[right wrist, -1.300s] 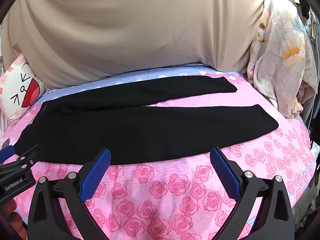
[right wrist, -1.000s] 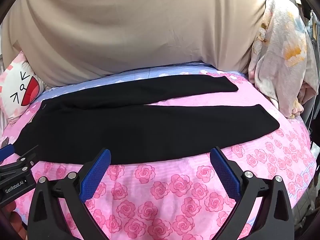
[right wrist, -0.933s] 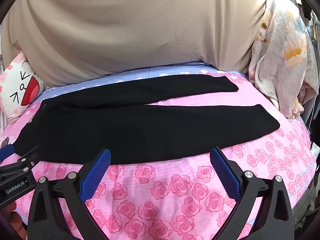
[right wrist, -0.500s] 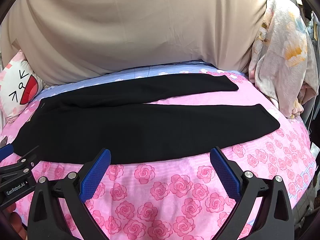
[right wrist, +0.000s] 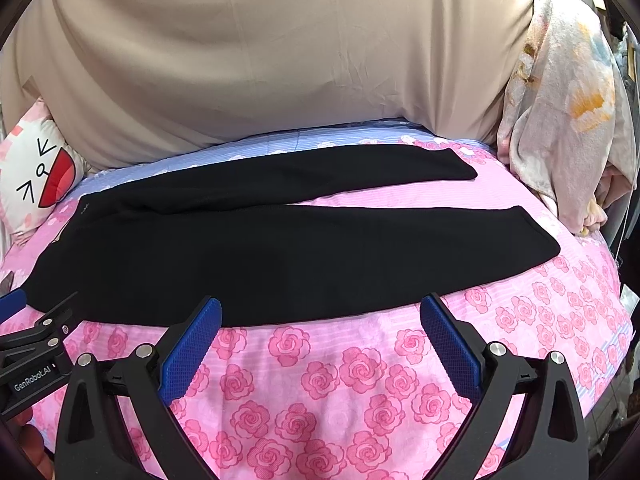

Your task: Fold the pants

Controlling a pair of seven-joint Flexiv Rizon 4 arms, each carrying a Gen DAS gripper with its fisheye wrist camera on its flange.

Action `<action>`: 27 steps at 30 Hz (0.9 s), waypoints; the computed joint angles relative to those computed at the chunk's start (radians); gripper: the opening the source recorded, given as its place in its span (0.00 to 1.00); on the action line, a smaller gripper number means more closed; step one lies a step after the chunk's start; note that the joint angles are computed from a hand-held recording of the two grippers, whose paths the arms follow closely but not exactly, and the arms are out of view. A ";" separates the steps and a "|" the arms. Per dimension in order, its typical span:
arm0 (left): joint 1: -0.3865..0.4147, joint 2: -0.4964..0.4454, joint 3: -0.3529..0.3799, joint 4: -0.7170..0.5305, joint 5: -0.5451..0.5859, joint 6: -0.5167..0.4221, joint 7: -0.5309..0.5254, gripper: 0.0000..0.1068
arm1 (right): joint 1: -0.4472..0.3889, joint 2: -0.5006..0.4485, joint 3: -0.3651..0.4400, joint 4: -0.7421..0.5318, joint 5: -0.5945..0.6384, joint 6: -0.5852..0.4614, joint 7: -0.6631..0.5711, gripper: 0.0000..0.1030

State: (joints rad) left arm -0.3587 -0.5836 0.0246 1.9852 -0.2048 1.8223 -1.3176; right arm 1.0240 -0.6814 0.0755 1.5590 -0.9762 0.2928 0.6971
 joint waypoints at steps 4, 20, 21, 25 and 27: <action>0.037 0.006 -0.039 -0.004 0.010 -0.042 0.000 0.92 | -0.001 0.000 0.000 0.001 0.000 0.000 -0.001 0.95; -0.111 -0.069 0.112 -0.069 -0.055 0.006 0.013 0.92 | -0.021 0.006 0.002 0.011 0.005 0.014 -0.006 0.95; -0.100 -0.072 0.102 -0.072 -0.062 0.005 0.008 0.92 | -0.022 0.006 0.001 0.013 0.004 0.019 -0.006 0.95; -0.084 -0.087 0.087 -0.069 -0.080 0.059 -0.018 0.92 | -0.028 0.001 -0.002 0.006 0.006 0.028 -0.016 0.95; -0.078 -0.090 0.079 -0.068 -0.088 0.073 -0.016 0.92 | -0.030 -0.001 -0.004 0.005 0.006 0.034 -0.020 0.95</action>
State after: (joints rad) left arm -0.4366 -0.6738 0.1041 1.9174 -0.2932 1.8957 -1.3333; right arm 0.9941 -0.6828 0.0713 1.5636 -0.9703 0.3272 0.6771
